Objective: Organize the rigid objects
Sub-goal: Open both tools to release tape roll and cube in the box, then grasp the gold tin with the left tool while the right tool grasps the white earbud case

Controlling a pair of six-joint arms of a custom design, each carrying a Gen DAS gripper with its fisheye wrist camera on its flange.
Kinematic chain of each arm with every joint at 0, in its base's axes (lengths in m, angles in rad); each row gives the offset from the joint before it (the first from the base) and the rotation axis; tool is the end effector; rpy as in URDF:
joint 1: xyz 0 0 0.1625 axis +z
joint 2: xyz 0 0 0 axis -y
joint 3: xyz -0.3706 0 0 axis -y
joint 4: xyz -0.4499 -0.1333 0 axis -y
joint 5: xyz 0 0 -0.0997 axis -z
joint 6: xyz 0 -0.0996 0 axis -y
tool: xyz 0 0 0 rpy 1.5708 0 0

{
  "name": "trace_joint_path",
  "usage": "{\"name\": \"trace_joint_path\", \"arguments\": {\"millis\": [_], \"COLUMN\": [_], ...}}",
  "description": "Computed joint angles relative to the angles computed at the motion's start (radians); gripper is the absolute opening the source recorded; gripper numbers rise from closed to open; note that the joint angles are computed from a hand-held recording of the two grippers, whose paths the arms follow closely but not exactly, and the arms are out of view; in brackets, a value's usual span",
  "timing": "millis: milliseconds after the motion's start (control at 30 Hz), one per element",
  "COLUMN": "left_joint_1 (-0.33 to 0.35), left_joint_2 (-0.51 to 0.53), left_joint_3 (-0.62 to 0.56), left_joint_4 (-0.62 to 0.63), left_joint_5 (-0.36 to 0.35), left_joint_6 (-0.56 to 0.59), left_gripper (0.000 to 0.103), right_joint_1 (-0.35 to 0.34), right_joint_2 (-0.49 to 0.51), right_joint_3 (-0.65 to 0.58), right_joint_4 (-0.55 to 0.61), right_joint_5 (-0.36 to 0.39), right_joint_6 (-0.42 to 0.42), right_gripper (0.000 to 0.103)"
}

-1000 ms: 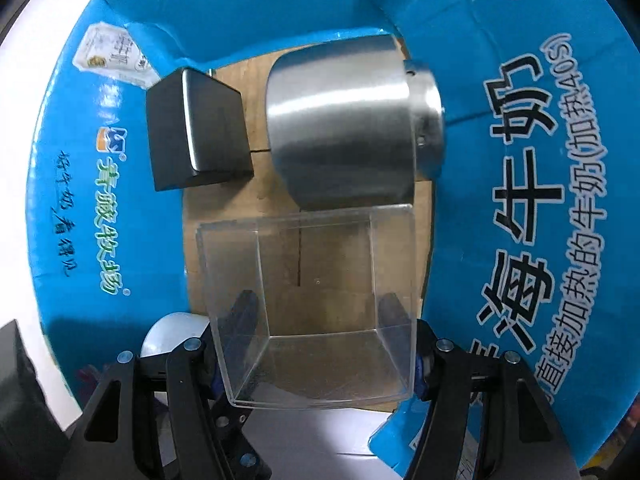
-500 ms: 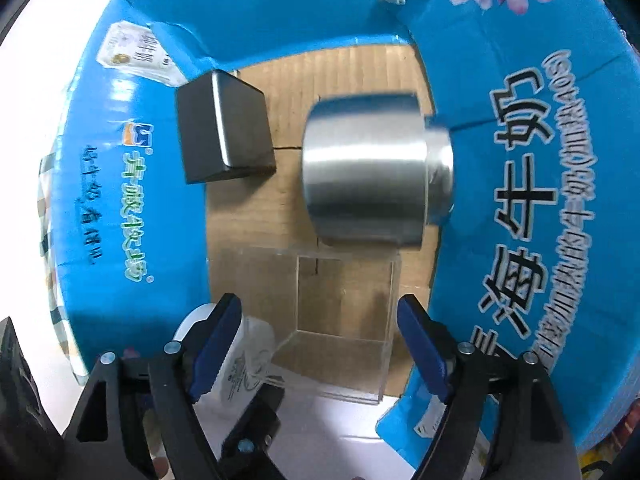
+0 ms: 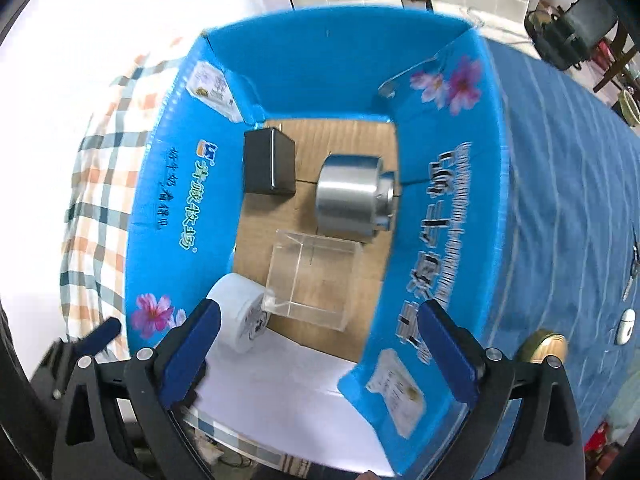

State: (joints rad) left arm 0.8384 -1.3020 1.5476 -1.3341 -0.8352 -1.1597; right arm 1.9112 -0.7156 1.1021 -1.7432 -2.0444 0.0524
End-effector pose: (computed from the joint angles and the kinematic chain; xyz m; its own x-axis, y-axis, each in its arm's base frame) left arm -0.2450 -0.5717 0.2987 -0.6802 -0.3133 -0.6627 -0.0779 0.9298 -0.3596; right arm 0.3416 -0.7012 0.1283 -0.8225 -0.3397 0.4562 -0.2836 0.9402 0.1888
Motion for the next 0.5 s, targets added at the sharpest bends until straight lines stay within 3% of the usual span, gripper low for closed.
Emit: {"name": "trace_joint_path", "arguments": {"millis": [233,500], "left_joint_1": [-0.074,-0.13], "left_joint_2": [-0.035,-0.037], "left_joint_3": [-0.005,-0.033], "left_joint_4": [0.119,0.19], "left_joint_5": [0.049,0.078], "left_joint_6": [-0.089,-0.178], "left_gripper": [0.103,0.103], "right_joint_1": [-0.003,0.017], "right_joint_2": [-0.126,-0.22], "right_joint_3": [0.08,0.129], "right_joint_4": [-0.023,-0.067], "right_joint_5": [0.053,0.051], "right_joint_6": [-0.018,-0.118], "right_gripper": [0.101,0.101]}}
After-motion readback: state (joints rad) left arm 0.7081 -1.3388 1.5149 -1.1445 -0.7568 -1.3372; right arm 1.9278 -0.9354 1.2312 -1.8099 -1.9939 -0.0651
